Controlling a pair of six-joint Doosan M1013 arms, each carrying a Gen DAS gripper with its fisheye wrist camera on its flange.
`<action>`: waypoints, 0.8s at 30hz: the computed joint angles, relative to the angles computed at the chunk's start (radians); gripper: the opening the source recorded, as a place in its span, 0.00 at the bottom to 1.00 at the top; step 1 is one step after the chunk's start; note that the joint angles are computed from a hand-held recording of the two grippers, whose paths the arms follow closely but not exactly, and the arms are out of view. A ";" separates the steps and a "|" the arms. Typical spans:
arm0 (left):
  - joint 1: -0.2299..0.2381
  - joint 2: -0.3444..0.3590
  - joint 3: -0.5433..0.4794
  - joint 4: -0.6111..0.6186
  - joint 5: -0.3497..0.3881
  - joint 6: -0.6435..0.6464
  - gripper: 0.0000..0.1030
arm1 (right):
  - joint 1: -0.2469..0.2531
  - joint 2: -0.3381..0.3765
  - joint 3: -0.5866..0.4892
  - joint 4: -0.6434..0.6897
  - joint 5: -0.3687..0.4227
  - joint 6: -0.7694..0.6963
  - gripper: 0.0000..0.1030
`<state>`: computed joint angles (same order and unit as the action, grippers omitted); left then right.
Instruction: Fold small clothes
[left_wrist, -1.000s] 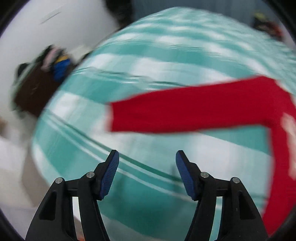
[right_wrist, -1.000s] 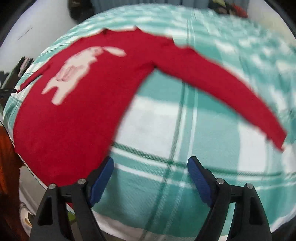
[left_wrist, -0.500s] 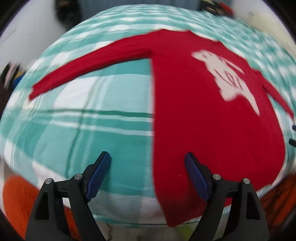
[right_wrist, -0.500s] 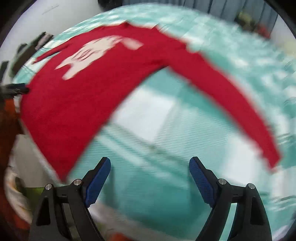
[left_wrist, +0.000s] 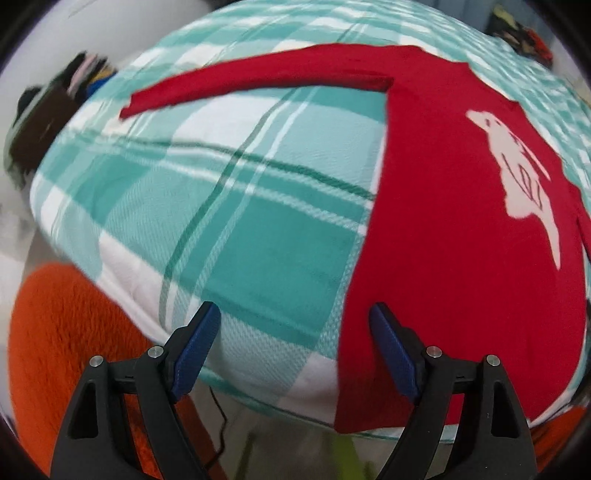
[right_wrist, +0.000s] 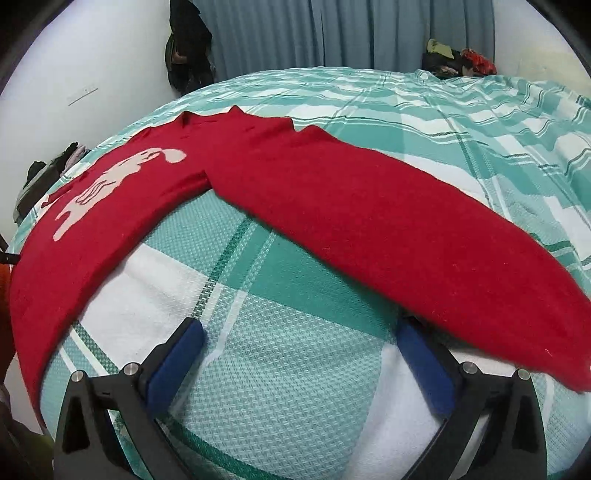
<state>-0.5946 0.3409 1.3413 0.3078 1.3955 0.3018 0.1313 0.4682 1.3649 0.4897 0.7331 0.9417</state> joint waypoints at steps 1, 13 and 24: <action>0.000 0.002 -0.005 -0.003 0.008 -0.007 0.82 | -0.001 -0.007 0.011 0.005 -0.003 -0.005 1.00; -0.022 0.084 -0.132 0.012 0.197 0.027 0.82 | 0.004 -0.002 0.004 0.006 -0.002 -0.002 1.00; -0.038 0.024 -0.067 0.113 0.140 -0.070 0.82 | 0.004 -0.002 0.004 0.006 -0.001 -0.002 1.00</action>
<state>-0.6329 0.3645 1.2745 0.4206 1.5351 0.2319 0.1349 0.4661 1.3689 0.4954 0.7317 0.9394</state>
